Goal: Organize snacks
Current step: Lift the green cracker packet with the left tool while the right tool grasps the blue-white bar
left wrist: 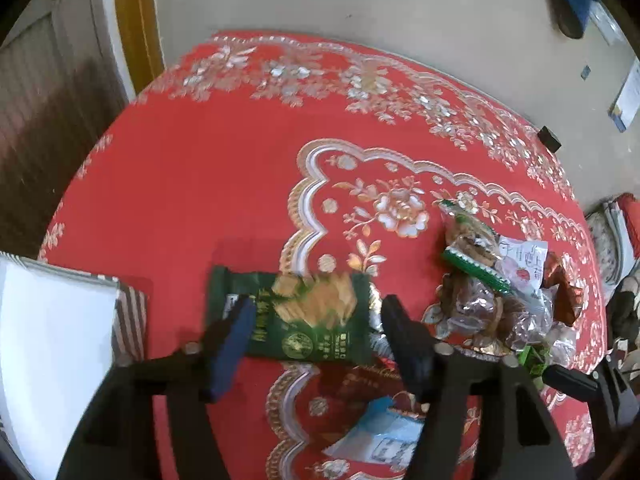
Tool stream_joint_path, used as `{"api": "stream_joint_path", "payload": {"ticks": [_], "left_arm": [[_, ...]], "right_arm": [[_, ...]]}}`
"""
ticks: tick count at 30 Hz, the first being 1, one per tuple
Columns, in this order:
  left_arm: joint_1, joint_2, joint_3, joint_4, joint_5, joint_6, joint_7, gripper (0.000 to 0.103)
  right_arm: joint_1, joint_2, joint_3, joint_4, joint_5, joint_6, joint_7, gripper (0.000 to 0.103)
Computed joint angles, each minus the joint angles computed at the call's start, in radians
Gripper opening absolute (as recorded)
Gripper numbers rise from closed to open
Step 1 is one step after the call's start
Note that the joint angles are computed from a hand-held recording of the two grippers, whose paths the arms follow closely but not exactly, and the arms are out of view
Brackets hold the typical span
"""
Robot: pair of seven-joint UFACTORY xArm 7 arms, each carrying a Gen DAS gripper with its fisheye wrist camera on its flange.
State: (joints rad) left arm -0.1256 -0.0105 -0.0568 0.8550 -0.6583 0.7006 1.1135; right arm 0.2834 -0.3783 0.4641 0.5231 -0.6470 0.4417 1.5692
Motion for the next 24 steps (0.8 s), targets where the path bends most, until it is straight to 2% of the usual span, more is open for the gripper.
{"api": "stream_joint_path", "payload": {"ticks": [2, 7, 12, 17, 21, 24], "left_arm": [[0.005, 0.011, 0.004, 0.015, 0.012, 0.022, 0.018, 0.076], [0.034, 0.049, 0.01, 0.101, 0.077, 0.189, 0.169, 0.083], [0.049, 0.062, 0.006, 0.145, 0.156, 0.206, 0.359, 0.083], [0.061, 0.135, -0.005, 0.236, 0.244, 0.286, 0.512, 0.084], [0.056, 0.168, -0.027, 0.255, 0.32, 0.291, 0.629, 0.084], [0.054, 0.184, -0.042, 0.263, 0.326, 0.293, 0.711, 0.085]], "right_arm": [[-0.004, 0.0, -0.001, -0.008, -0.001, -0.014, 0.016, 0.103], [-0.005, -0.017, 0.003, -0.023, 0.015, -0.028, 0.033, 0.103], [-0.022, -0.014, 0.024, -0.016, 0.0, -0.031, 0.059, 0.103], [-0.028, 0.026, 0.032, 0.015, -0.029, -0.031, 0.062, 0.103], [-0.009, 0.078, 0.011, 0.049, -0.06, -0.026, 0.036, 0.103], [0.017, 0.105, -0.021, 0.064, -0.053, -0.025, 0.004, 0.103]]}}
